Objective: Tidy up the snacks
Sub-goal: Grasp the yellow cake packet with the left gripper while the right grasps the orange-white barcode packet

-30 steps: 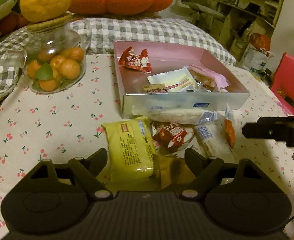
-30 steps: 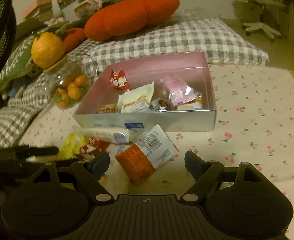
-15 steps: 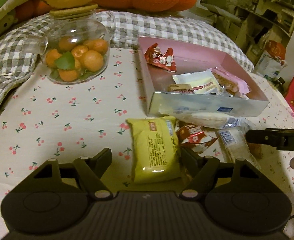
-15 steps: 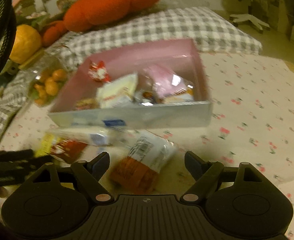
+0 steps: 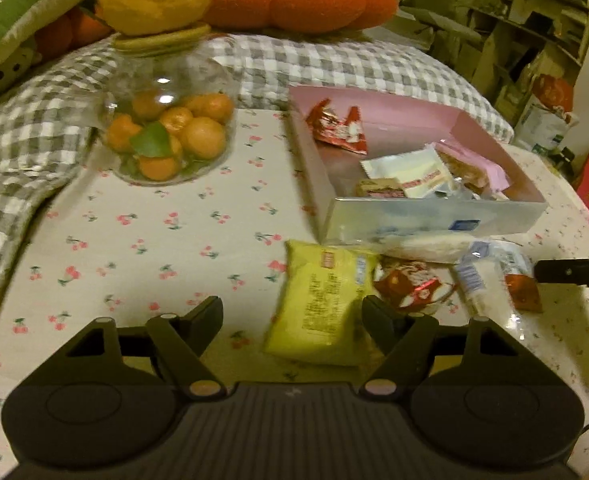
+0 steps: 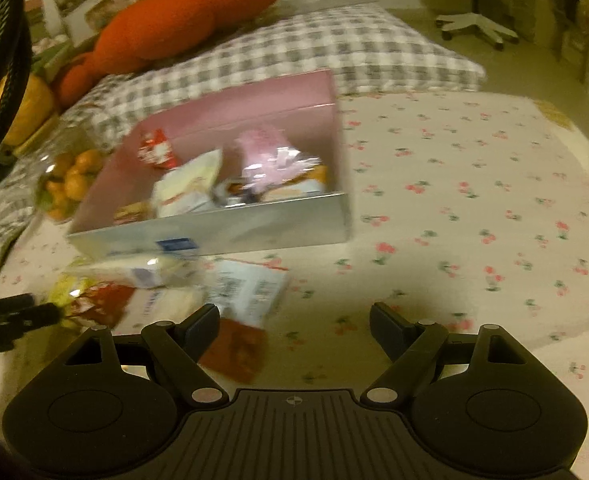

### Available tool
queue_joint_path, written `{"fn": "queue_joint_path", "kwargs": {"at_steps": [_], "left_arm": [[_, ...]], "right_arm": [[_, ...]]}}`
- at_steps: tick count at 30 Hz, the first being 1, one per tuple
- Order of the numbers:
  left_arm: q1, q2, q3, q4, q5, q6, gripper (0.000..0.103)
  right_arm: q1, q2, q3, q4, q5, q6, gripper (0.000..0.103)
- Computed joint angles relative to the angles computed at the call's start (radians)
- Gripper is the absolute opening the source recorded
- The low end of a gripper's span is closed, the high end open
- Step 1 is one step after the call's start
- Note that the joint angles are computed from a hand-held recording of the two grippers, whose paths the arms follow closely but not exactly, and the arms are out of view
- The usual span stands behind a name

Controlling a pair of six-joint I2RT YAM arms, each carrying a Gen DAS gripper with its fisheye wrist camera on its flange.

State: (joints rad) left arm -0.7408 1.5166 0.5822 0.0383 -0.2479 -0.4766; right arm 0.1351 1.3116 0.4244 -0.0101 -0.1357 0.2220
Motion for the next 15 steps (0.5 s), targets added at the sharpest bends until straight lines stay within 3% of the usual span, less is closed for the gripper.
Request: {"fn": "queue_joint_path", "kwargs": {"at_steps": [8, 15], "left_arm": [[-0.038, 0.108, 0.092, -0.063, -0.032, -0.006, 0.067], [-0.019, 0.085, 0.084, -0.085, -0.033, 0.035, 0.057]], "right_arm": [[0.149, 0.092, 0.033, 0.065, 0.106, 0.024, 0.086], [0.173, 0.093, 0.029, 0.045, 0.193, -0.07, 0.084]]}}
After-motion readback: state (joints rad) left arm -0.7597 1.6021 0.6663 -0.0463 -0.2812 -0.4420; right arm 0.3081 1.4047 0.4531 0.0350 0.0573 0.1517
